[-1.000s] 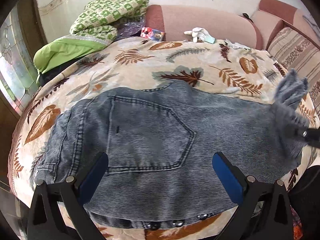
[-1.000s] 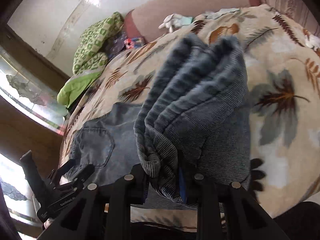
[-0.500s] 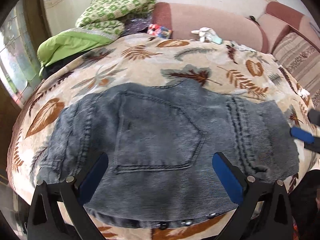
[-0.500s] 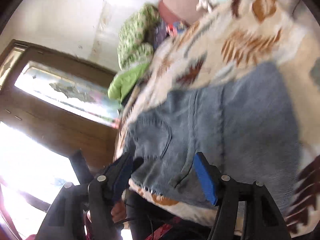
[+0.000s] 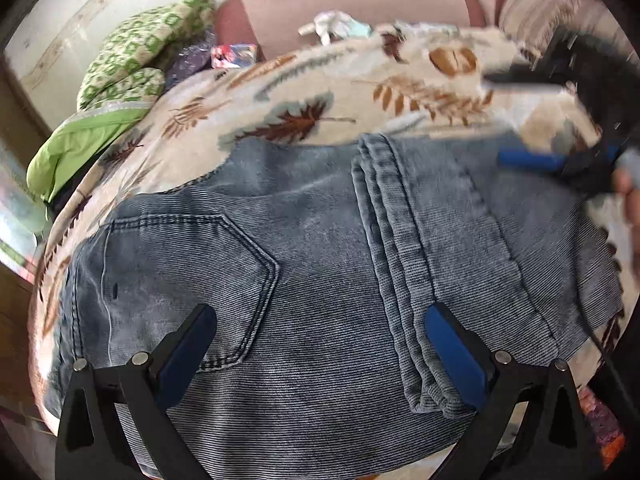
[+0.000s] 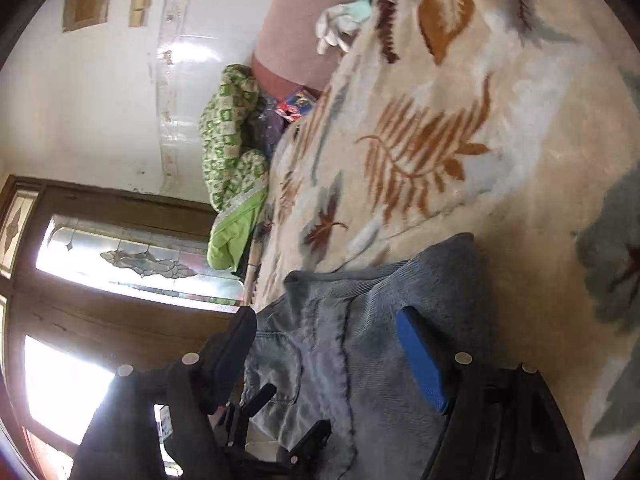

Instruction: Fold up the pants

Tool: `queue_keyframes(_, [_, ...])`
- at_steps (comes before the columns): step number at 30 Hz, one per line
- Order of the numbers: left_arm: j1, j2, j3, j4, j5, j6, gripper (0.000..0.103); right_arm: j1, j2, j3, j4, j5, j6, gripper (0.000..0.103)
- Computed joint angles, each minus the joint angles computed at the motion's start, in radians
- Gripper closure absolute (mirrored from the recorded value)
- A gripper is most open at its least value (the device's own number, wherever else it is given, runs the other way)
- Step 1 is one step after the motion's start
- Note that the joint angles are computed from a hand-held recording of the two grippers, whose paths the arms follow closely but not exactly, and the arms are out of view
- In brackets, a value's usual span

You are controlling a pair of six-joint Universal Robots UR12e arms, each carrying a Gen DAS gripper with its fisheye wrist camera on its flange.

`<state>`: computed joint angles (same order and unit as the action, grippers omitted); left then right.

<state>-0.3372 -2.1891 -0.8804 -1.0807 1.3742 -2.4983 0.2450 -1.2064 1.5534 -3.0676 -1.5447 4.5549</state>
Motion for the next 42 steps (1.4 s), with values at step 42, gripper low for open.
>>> queue_keyframes(42, [0.102, -0.073, 0.142, 0.096, 0.056, -0.177, 0.000, 0.211, 0.069, -0.290, 0.581, -0.475, -0.491, 0.058])
